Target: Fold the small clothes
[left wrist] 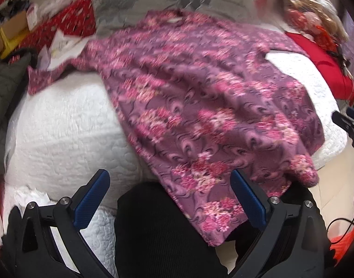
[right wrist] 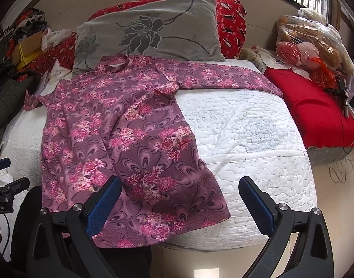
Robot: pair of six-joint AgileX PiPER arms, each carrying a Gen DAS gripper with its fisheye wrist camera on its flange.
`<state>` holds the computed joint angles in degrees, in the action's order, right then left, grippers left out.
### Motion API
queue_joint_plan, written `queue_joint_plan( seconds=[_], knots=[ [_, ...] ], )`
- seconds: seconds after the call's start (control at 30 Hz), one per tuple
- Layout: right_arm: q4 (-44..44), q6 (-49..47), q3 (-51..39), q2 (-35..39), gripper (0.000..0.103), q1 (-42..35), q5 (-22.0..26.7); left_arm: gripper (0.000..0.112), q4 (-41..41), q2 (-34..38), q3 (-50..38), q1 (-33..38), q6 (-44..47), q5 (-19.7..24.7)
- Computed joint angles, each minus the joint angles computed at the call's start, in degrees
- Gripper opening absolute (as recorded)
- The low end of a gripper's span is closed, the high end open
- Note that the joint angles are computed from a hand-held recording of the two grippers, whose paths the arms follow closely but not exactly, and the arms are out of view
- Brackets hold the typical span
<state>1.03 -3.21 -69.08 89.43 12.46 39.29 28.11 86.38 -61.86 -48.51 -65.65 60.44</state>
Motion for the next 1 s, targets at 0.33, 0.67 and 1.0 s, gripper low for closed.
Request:
queue_joint_plan(
  seconds=[0.33,0.67,1.0],
  knots=[
    [-2.15,1.41,-4.5,9.72,0.101,-4.15,2.51,0.103,-17.09,2.95,3.23,18.57,11.46,-5.2],
    [3.55,-5.65,-11.6,18.56,0.029,-4.04,8.17,0.003,-32.89,13.53,-1.84,18.37,27.53,-9.04],
    [37.69,-27.39,-11.89,7.49,0.006,-17.29,24.33,0.002,-45.08,-15.24,8.52,34.39,38.95,-7.51]
  ],
)
